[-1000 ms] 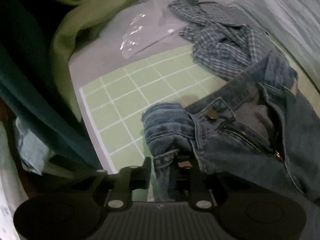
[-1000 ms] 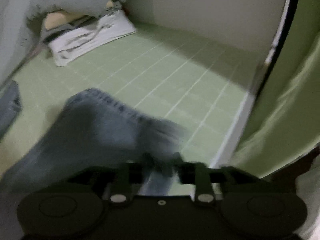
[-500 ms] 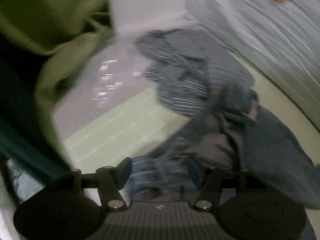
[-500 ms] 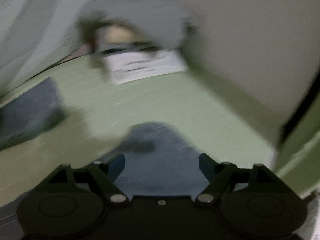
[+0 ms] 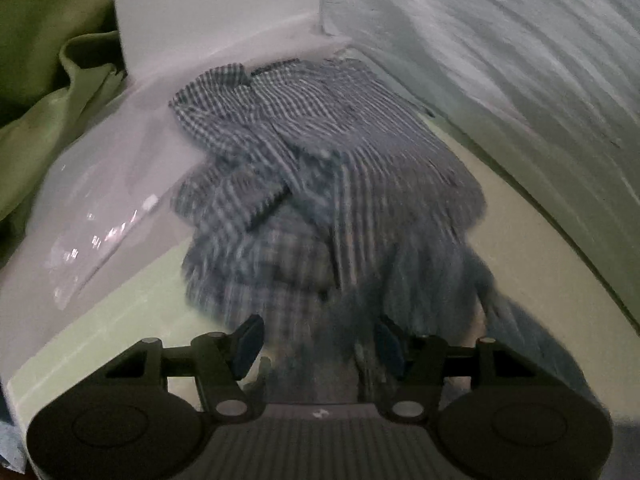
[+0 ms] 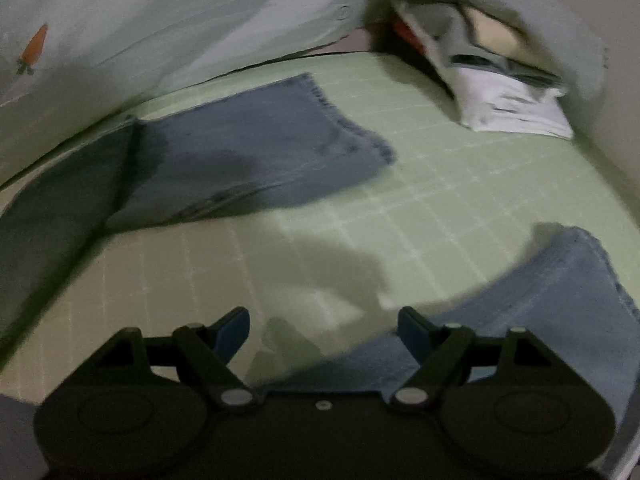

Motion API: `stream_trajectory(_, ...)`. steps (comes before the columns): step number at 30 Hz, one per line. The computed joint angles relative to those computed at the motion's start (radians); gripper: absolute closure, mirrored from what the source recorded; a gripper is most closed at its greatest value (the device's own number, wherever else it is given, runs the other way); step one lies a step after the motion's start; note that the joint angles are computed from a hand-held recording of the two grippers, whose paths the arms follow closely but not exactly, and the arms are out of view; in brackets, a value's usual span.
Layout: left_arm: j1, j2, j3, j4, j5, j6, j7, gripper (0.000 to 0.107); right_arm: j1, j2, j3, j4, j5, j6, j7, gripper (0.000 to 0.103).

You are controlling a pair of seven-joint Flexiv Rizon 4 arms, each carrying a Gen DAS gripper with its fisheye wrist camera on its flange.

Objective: Fold clothes

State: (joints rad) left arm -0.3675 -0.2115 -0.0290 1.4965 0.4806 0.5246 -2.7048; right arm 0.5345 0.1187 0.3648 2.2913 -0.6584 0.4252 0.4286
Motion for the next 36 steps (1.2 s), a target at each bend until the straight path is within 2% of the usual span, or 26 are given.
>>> stream_trajectory(5, 0.048, -0.095, 0.027, -0.052, -0.02, 0.092, 0.067, 0.068, 0.001, -0.094, -0.034, -0.094, -0.001, -0.024, 0.004, 0.021)
stream_trajectory(7, 0.058, -0.125, 0.041, -0.059, -0.033, 0.131, 0.088, 0.081, 0.009, -0.12, -0.042, -0.129, 0.009, -0.046, -0.033, 0.021)
stream_trajectory(11, 0.067, -0.183, 0.073, -0.084, -0.045, 0.194, 0.135, 0.081, 0.034, -0.174, -0.051, -0.201, 0.032, -0.108, -0.129, 0.021)
stream_trajectory(17, 0.085, -0.233, 0.132, -0.123, -0.036, 0.256, 0.158, 0.079, 0.043, -0.208, -0.074, -0.249, 0.051, -0.122, -0.18, 0.021)
stream_trajectory(20, 0.097, -0.252, 0.15, -0.171, -0.056, 0.2, 0.167, 0.078, 0.037, -0.213, -0.085, -0.256, 0.044, -0.115, -0.182, 0.021)
stream_trajectory(23, 0.106, -0.223, 0.143, -0.144, -0.094, 0.203, 0.162, 0.076, 0.035, -0.217, -0.09, -0.262, 0.028, -0.114, -0.183, 0.021)
stream_trajectory(25, 0.1, -0.177, 0.137, -0.087, -0.095, 0.231, 0.167, 0.067, 0.035, -0.217, -0.091, -0.264, 0.019, -0.115, -0.182, 0.021)
stream_trajectory(30, 0.117, -0.038, 0.097, 0.126, -0.173, 0.406, 0.143, 0.059, 0.034, -0.207, -0.087, -0.256, 0.025, -0.098, -0.154, 0.021)
stream_trajectory(32, 0.125, -0.011, 0.075, 0.182, -0.217, 0.481, 0.139, 0.053, 0.036, -0.205, -0.084, -0.255, 0.024, -0.101, -0.156, 0.021)
stream_trajectory(35, 0.159, -0.014, 0.023, 0.26, -0.352, 0.642, 0.234, 0.041, 0.037, -0.198, -0.081, -0.248, 0.023, -0.095, -0.144, 0.021)
stream_trajectory(36, 0.156, -0.021, 0.016, 0.259, -0.374, 0.65, 0.258, 0.04, 0.036, -0.195, -0.08, -0.244, 0.024, -0.089, -0.135, 0.021)
